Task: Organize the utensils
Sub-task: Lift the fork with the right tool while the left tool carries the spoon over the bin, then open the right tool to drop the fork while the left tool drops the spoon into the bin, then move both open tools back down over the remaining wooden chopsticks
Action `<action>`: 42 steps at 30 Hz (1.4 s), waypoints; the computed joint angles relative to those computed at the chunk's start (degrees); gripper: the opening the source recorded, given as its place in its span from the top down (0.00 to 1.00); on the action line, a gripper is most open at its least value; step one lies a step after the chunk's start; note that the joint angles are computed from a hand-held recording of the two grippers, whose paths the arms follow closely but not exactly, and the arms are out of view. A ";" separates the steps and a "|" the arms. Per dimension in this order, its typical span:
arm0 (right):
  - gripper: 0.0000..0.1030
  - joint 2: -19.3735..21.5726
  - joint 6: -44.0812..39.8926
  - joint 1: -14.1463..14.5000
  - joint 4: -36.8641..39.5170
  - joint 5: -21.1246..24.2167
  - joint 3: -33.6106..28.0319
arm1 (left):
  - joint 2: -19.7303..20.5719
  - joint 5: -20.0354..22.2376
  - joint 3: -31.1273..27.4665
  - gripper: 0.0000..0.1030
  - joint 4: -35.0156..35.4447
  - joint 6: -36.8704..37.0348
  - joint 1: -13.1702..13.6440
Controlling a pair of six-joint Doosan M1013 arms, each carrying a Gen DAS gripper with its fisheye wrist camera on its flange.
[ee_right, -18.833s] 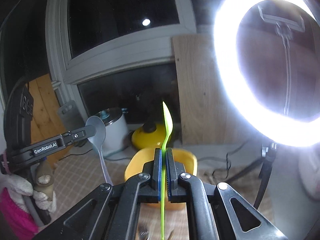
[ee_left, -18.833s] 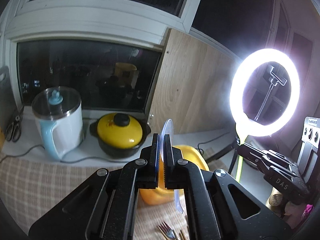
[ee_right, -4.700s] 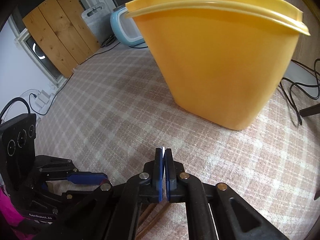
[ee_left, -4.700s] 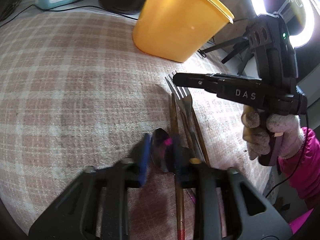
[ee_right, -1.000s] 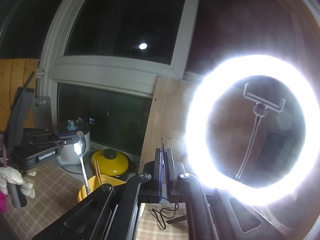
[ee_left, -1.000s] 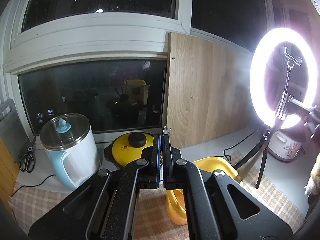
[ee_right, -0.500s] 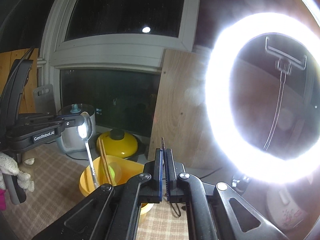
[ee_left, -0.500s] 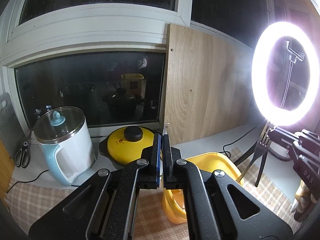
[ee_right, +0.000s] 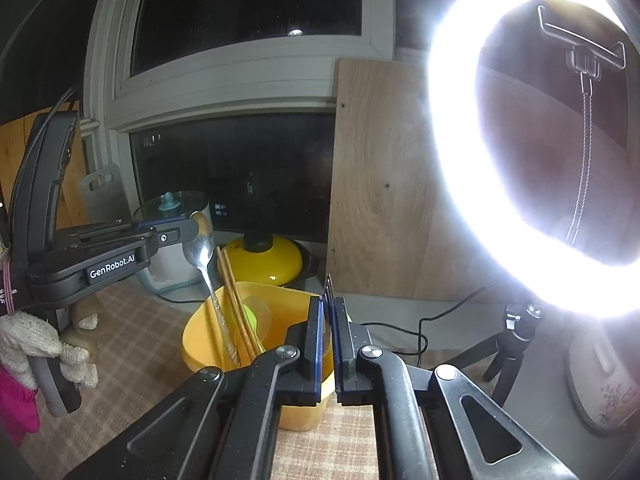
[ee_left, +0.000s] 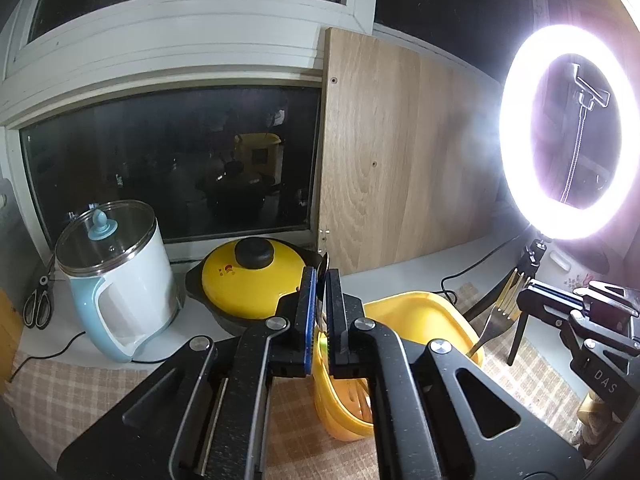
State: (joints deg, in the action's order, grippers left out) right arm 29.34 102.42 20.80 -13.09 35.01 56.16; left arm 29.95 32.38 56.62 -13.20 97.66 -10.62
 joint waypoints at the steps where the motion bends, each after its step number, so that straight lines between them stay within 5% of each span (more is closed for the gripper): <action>1: 0.97 0.03 -0.64 0.00 0.69 0.12 -0.03 | -0.04 0.00 0.06 0.97 -0.07 -0.21 0.04; 5: 0.90 -0.26 -0.74 0.02 1.07 -0.41 0.35 | -0.46 -0.31 0.54 0.92 0.00 -1.10 0.15; 8: 0.82 -0.53 -0.86 0.02 1.40 -0.82 0.63 | -1.00 -1.08 1.27 0.73 -0.47 -0.89 0.20; 21: 0.60 -3.67 0.11 -0.47 3.84 -2.80 5.26 | -4.32 -2.97 5.48 0.73 1.01 -2.77 0.14; 29: 0.34 -6.51 -0.44 -0.97 6.61 -4.99 9.70 | -6.90 -2.70 8.93 0.73 1.86 -4.09 0.14; 33: 0.15 -8.12 -2.06 -1.31 8.73 -6.77 12.34 | -8.68 -2.98 11.47 0.55 3.11 -4.28 -0.01; 36: 0.01 -8.94 -4.33 -1.41 10.00 -6.96 13.54 | -9.90 -2.73 13.12 0.51 4.97 -5.11 -0.24; 42: 0.00 -10.40 -7.65 -1.46 11.85 -7.16 16.09 | -11.81 -0.41 15.93 0.51 4.15 -3.98 -0.43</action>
State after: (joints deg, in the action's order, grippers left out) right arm 18.94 94.78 19.35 -1.24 27.84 72.25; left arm 18.14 31.97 72.55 -9.05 93.68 -11.05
